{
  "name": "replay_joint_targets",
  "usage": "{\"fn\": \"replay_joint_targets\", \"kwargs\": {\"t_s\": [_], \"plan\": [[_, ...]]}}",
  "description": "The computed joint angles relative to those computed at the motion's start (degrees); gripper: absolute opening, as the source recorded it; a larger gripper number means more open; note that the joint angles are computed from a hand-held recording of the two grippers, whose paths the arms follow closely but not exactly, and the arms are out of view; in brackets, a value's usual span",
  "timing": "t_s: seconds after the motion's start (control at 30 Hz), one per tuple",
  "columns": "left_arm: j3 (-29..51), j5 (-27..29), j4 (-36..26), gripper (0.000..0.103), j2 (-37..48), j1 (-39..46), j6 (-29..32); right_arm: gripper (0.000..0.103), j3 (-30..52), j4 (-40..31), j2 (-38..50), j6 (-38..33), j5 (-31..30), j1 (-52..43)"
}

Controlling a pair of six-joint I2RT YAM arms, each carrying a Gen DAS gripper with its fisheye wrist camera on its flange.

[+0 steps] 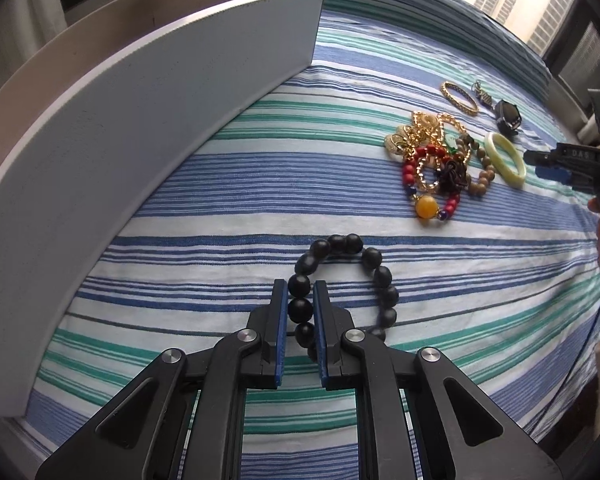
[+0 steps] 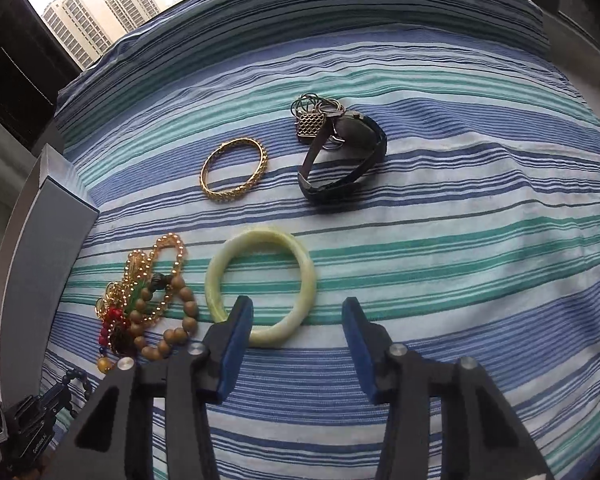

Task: Organize jewelry
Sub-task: 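Lift the black bead bracelet with the left tool while the right tool grasps the pale jade bangle, then carry both pieces into the white box and open both tools to release them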

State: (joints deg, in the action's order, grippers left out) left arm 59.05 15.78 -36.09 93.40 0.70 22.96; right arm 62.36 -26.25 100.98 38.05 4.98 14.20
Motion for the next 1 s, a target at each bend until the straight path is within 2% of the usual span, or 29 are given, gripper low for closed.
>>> {"fn": "replay_joint_targets", "kwargs": {"t_s": [0.07,0.1,0.2,0.27,0.4,0.73,0.87,1.0], "plan": [[-0.2,0.3,-0.2,0.011,-0.3,0.4,0.9,0.044,3.0,-1.7,3.5,-0.4,0.5,0.2],[-0.2,0.6,-0.4,0.011,-0.3,0.5,1.2,0.039,4.3,-2.5,5.1,-0.8,0.5,0.4],[0.1,1.7,-1.2,0.010,-0.6,1.0,2.1,0.016,5.8,-3.1,6.8,-1.3,2.7,1.4],[0.7,2.9,-2.4,0.010,-1.2,1.6,2.6,0.011,4.9,-2.1,5.6,-0.5,1.9,1.2],[2.4,6.0,-5.4,0.010,-3.7,3.4,4.3,0.011,1.1,0.3,0.0,2.0,1.1,1.3],[7.8,11.6,-14.2,0.010,-8.6,7.3,9.5,0.011,-2.3,-2.4,-12.6,4.8,0.9,7.7],[12.8,14.9,-19.6,0.010,-8.5,10.6,11.3,0.011,1.5,-4.5,-12.6,4.3,0.9,10.7],[21.6,19.0,-27.2,0.010,-5.8,15.6,13.2,0.011,7.9,-5.2,-10.1,4.4,1.7,14.9]]}}
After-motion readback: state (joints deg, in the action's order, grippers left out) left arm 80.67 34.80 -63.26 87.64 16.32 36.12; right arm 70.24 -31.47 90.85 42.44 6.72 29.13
